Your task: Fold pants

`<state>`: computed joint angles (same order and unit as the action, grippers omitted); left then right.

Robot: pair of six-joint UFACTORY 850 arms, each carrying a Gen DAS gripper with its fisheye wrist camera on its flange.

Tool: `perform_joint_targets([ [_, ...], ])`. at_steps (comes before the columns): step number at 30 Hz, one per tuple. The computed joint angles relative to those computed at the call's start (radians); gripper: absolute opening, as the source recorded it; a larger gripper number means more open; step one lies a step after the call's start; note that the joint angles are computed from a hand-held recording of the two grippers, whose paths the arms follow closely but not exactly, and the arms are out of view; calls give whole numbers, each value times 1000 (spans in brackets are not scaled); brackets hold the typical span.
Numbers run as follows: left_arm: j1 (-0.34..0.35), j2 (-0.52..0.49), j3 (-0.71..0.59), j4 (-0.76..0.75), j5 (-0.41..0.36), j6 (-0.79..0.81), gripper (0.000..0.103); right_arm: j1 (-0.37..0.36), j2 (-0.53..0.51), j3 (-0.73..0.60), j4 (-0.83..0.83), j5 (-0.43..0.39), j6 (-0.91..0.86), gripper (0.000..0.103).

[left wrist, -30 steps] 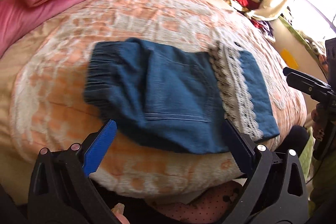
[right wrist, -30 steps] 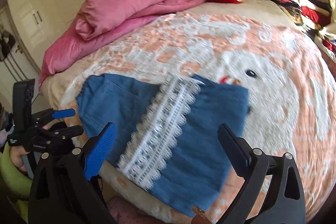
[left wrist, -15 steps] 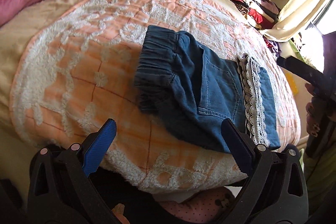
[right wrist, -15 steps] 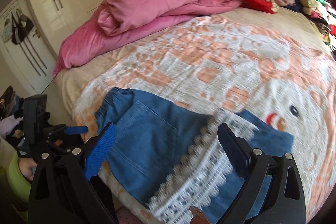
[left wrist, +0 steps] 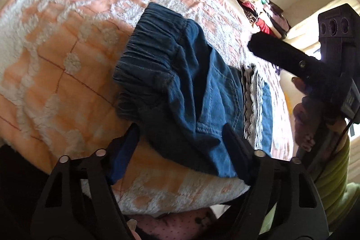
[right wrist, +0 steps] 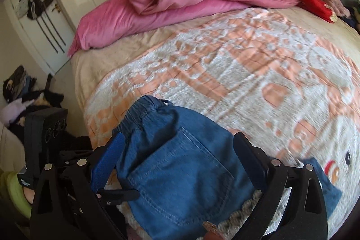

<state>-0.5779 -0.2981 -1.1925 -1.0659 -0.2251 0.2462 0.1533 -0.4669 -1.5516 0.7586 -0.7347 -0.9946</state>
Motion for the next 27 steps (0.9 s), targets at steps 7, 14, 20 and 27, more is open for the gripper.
perform_joint_targets([
  [7,14,-25,-7,-157,-6,126,48,53,-93,-113,-90,-37,57,96],
  [14,17,-30,-3,-225,-9,195,45,90,-176,-197,-153,-80,99,96],
  [20,14,-31,-4,-265,-14,251,56,71,-236,-228,-77,-178,60,57],
  [27,-1,-19,-9,-245,2,254,74,-26,-167,-151,191,-273,-86,40],
])
